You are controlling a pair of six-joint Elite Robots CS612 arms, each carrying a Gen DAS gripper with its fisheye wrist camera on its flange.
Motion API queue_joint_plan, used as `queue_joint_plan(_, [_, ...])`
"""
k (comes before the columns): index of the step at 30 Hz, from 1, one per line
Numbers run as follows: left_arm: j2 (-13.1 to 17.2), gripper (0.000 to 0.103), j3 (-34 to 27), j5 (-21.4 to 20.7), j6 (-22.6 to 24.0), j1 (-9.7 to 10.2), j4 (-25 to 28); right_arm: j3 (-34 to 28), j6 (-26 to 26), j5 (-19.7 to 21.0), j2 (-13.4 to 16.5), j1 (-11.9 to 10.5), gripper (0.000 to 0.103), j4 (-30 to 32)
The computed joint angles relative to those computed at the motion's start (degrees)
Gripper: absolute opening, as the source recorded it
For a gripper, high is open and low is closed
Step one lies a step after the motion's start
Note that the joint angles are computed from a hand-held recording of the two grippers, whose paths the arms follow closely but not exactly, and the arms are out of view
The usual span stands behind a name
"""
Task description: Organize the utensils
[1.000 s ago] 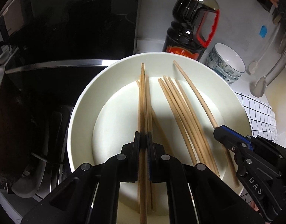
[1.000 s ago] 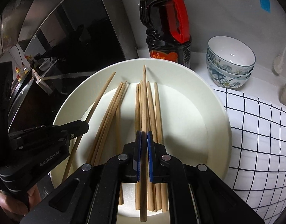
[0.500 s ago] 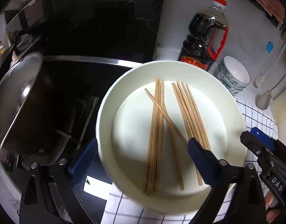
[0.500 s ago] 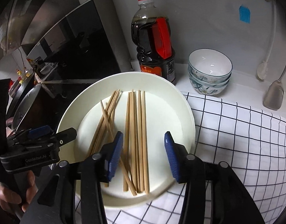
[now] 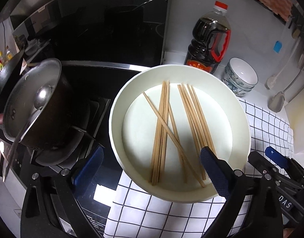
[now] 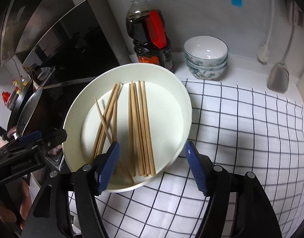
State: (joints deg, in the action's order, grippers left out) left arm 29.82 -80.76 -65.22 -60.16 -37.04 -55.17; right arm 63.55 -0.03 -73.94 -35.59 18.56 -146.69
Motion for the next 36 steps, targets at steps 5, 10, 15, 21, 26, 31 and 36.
queue_joint_plan(5, [-0.45,0.097,0.20,0.16,0.90,-0.43,0.29,1.21,0.12,0.11,-0.97,-0.09,0.068,-0.42])
queue_joint_plan(10, [-0.92,0.097,0.62,1.17,2.11,-0.95,1.12,1.80,-0.17,0.03,-1.46,-0.02,0.069,-0.82])
queue_joint_plan(15, [-1.10,0.097,0.58,1.28,1.97,-1.14,1.40,2.30,-0.21,-0.20,-1.85,0.01,0.069,-0.90])
queue_joint_plan(21, [-1.18,0.097,0.55,1.87,2.07,-1.22,1.44,2.63,-0.15,-0.50,-2.15,-0.02,0.069,-0.73])
queue_joint_plan(26, [-1.13,0.097,0.26,2.17,1.89,-1.31,1.59,2.98,-0.21,-0.70,-2.41,-0.01,0.069,-1.02])
queue_joint_plan(31, [-1.19,0.097,0.33,1.76,1.87,-1.26,1.80,3.20,-0.33,-0.90,-2.55,0.04,0.069,-0.84])
queue_joint_plan(36, [-1.04,0.097,0.05,1.39,1.88,-1.24,1.59,3.36,-0.25,-1.12,-2.66,0.07,0.069,-0.67])
